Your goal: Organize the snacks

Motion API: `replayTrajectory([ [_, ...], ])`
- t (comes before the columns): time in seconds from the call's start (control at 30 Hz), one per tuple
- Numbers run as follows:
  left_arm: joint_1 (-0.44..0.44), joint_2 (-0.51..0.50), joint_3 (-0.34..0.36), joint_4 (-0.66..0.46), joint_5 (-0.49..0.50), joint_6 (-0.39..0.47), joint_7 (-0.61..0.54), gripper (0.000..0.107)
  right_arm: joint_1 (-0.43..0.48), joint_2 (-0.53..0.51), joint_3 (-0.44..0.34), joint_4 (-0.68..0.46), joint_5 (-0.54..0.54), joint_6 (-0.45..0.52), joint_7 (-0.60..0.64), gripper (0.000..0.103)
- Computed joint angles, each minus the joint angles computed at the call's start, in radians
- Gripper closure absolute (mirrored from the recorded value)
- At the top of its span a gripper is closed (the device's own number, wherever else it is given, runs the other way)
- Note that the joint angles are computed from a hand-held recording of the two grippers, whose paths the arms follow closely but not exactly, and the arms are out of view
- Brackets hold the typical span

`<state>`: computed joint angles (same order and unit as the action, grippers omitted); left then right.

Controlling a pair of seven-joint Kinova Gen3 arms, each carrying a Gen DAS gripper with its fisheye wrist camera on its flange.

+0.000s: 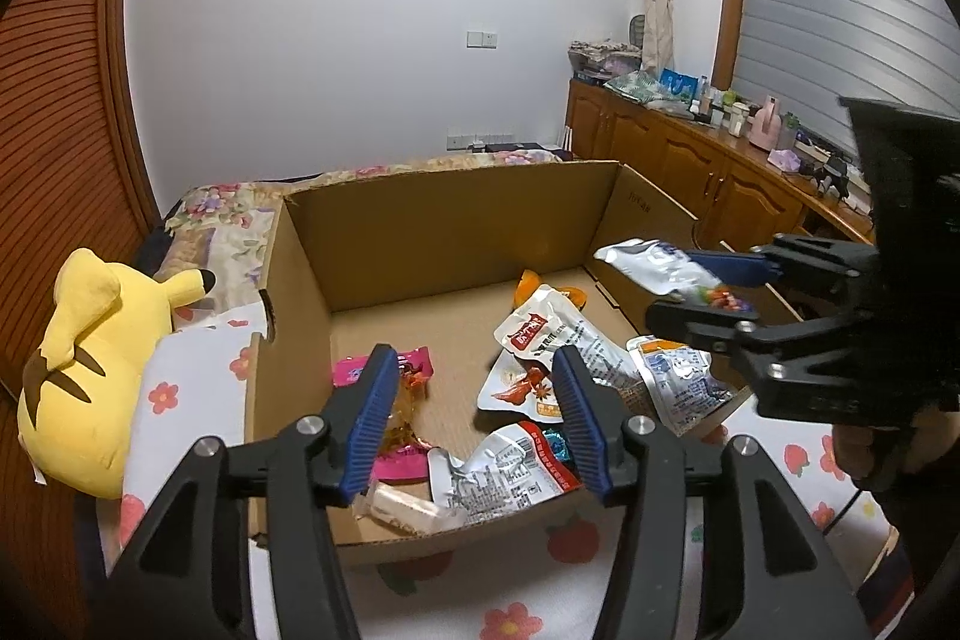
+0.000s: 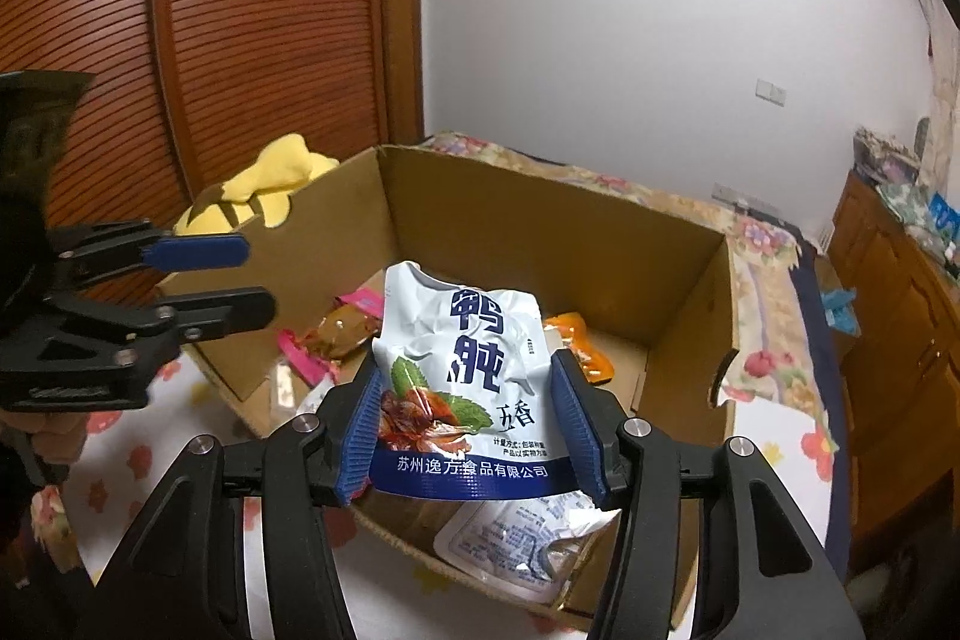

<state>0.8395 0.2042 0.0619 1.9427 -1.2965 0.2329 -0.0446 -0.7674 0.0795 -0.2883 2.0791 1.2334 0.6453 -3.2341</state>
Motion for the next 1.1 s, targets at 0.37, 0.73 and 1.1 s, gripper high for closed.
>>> replayTrajectory([
  [0.37,-0.017,-0.009,0.026,0.016,-0.083,0.029,0.093,0.052,0.011,0.036,0.035,-0.02,-0.02,-0.02,-0.015,0.041],
  [0.73,-0.073,-0.049,0.137,0.072,-0.23,0.088,0.259,0.051,-0.033,-0.021,-0.023,0.04,0.041,0.073,-0.168,0.041],
  [1.1,-0.079,-0.153,0.274,0.136,-0.275,0.217,0.332,0.047,-0.138,-0.088,-0.15,0.056,0.015,0.31,-0.26,0.04],
])
